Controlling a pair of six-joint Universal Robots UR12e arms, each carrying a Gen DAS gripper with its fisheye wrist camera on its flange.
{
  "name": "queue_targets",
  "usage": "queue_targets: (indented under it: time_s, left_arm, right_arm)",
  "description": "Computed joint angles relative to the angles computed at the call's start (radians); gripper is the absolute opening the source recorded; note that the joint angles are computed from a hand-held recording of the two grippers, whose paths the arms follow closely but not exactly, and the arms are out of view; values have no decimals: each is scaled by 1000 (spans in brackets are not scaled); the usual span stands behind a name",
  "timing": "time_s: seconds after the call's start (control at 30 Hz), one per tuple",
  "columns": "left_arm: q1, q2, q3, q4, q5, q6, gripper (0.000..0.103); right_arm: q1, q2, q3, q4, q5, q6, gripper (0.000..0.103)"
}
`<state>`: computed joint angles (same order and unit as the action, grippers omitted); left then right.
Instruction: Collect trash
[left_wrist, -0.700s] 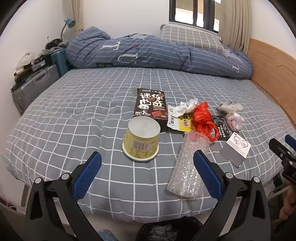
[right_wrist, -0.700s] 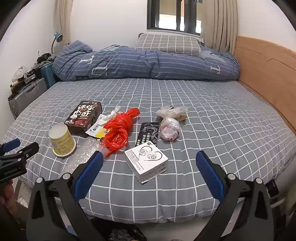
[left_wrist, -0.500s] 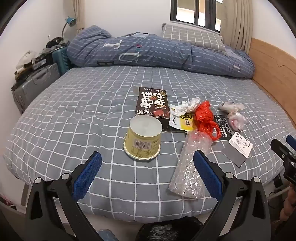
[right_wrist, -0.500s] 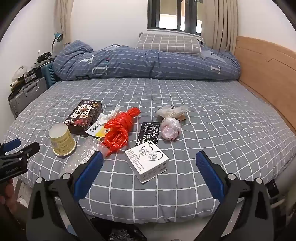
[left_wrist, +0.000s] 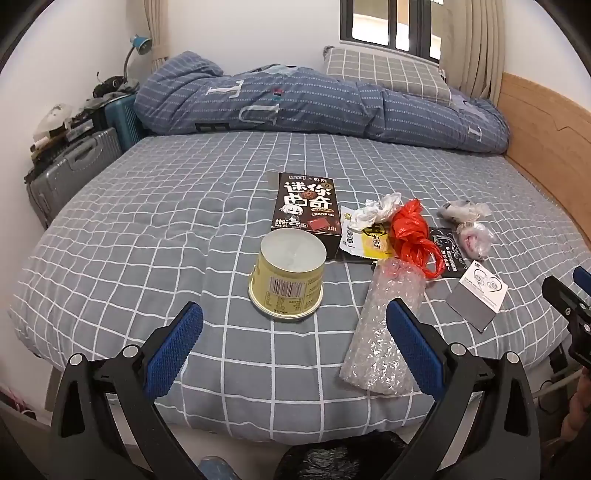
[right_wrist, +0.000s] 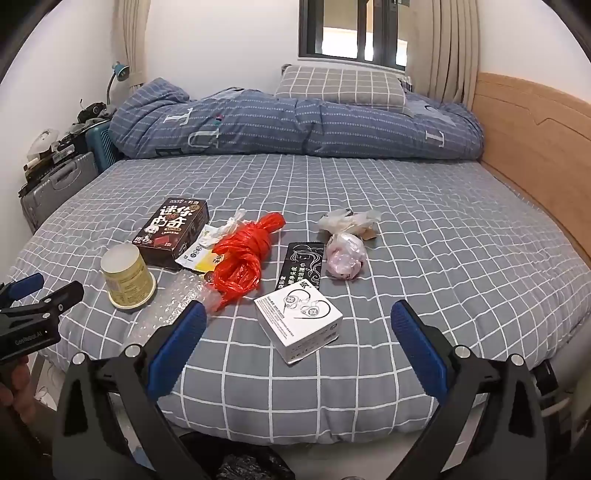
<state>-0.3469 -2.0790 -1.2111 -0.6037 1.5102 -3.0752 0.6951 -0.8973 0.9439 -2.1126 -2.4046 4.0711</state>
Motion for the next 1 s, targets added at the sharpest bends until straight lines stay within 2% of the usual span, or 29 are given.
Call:
queue_targets:
  time_s: [1.0]
  left_arm:
    - [-4, 1, -3, -9, -3, 3, 97]
  right_arm:
    - [3, 7, -12, -8, 5, -10, 96]
